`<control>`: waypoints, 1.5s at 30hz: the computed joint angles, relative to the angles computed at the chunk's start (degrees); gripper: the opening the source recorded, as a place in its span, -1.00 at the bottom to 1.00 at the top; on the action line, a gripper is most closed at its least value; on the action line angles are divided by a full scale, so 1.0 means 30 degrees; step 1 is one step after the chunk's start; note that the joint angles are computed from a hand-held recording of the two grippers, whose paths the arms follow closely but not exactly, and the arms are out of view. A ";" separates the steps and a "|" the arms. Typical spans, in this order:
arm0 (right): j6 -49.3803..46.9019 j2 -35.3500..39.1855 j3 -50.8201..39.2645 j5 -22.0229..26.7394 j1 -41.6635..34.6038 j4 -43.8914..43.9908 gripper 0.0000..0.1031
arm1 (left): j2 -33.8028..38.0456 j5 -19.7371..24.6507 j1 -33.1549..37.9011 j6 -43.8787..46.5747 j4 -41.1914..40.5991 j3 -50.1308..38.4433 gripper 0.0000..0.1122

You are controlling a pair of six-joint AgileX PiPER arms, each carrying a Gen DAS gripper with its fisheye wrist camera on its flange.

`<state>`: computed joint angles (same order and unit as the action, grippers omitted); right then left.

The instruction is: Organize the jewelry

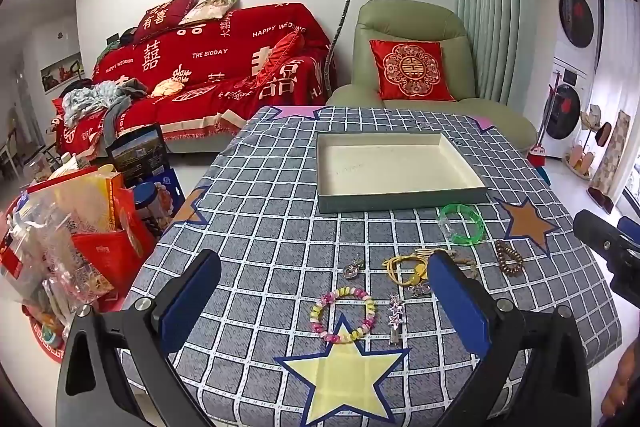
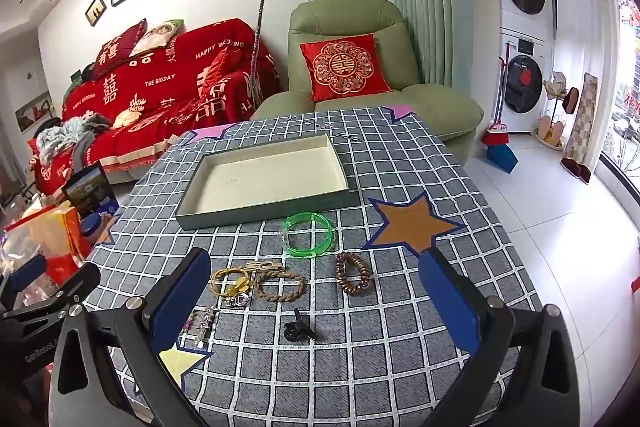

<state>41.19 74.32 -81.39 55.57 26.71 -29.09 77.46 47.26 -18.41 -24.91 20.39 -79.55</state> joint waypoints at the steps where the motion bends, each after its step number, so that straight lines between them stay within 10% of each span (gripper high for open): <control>1: -0.0002 -0.0012 0.0034 -0.0029 -0.0008 0.0010 1.00 | -0.0080 -0.0182 0.0048 0.0023 -0.0027 0.0188 0.84; 45: -0.0025 -0.0125 0.0011 -0.0044 0.0015 0.0102 1.00 | -0.0207 -0.0562 0.0198 -0.0135 0.0058 0.0767 0.84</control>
<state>41.11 73.95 -81.36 55.44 26.76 -28.78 76.84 45.58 -17.82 -25.31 20.57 -77.25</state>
